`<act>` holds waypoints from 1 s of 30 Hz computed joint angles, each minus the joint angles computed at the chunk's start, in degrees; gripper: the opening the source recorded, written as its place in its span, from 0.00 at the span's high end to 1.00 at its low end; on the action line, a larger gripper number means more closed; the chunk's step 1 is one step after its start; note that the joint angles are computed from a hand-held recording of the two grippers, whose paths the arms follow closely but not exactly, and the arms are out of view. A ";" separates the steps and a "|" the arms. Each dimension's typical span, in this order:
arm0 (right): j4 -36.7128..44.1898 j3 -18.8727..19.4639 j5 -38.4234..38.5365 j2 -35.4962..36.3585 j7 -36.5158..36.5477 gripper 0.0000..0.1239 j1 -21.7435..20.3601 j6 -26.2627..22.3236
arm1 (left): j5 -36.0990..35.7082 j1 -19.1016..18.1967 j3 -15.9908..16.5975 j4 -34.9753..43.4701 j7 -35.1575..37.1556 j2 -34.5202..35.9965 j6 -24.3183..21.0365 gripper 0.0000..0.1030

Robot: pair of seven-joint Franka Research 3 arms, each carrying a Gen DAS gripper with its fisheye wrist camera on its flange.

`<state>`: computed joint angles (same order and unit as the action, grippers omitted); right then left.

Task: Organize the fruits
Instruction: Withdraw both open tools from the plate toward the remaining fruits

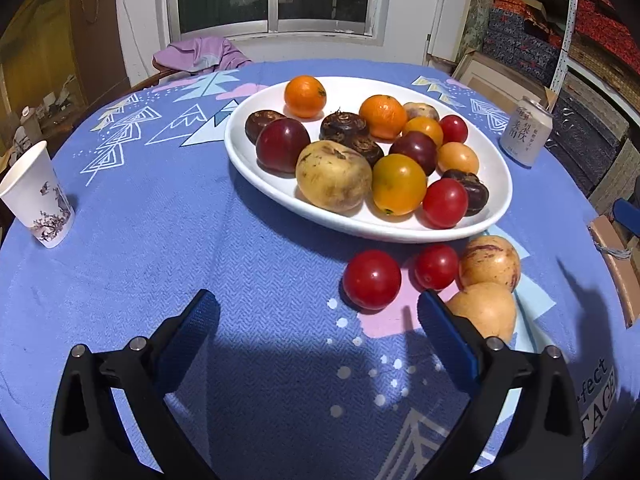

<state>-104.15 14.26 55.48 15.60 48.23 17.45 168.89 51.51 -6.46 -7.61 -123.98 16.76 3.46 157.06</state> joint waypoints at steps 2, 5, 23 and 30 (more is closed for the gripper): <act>-0.05 -0.46 -0.94 0.05 1.16 0.30 0.35 -0.08 | -0.22 -0.11 -0.06 0.48 0.28 0.31 -0.81 0.04; 0.02 -0.72 -2.14 0.28 2.29 0.30 0.53 -0.16 | -0.77 -0.20 -0.06 0.95 1.57 0.77 -0.90 0.04; -0.22 -0.18 -4.58 0.49 3.70 0.29 0.22 -0.22 | 6.91 0.50 0.36 0.06 -4.79 -0.45 2.07 0.15; -0.25 -0.43 -5.58 0.62 4.70 0.29 0.49 -0.18 | 2.14 0.57 0.36 -0.11 1.61 0.68 6.54 0.45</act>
